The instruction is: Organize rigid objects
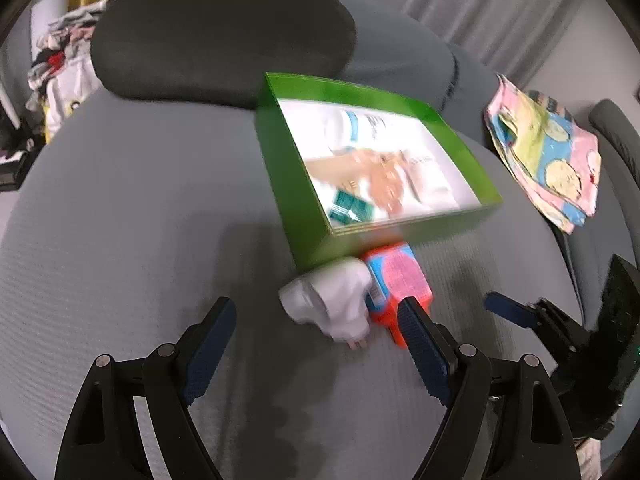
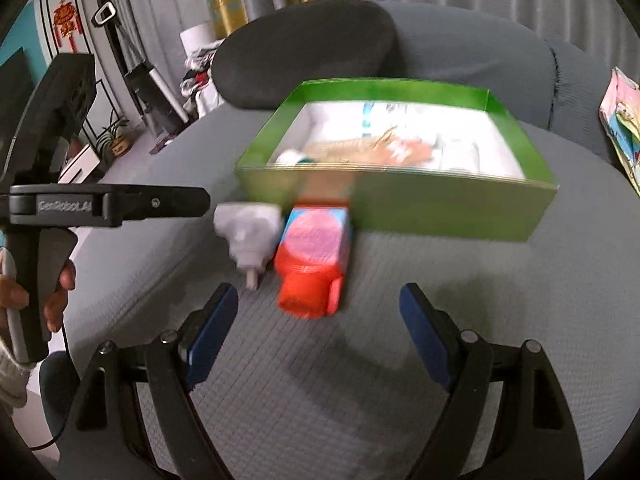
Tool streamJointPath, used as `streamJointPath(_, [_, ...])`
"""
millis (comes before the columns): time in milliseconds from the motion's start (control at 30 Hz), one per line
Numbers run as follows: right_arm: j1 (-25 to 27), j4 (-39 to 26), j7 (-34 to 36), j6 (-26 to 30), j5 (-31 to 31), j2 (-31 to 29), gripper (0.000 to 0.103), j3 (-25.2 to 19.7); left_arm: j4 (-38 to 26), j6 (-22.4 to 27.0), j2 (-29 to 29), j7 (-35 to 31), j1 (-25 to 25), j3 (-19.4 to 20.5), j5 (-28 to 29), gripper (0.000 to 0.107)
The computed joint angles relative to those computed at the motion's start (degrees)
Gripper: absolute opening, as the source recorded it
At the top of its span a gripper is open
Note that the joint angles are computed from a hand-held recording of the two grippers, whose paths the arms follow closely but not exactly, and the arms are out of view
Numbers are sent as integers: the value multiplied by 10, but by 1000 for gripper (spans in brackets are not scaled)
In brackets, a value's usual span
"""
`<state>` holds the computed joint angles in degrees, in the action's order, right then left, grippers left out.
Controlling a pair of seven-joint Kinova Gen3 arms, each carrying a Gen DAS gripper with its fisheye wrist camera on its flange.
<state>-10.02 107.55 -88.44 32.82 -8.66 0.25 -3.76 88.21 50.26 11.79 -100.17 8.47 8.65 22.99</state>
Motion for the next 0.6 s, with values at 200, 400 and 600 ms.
streamJointPath(200, [-9, 24, -15, -18, 9, 3, 83, -6, -3, 36, 15, -49, -18, 18, 89, 83])
streamJointPath(400, [5, 43, 40, -53, -63, 11, 80, 1, -31, 46, 44, -44, -4, 28, 121, 83])
streamJointPath(600, [18, 50, 92, -74, -120, 21, 75, -1, -61, 46, 79, -3, 17, 32, 109, 83])
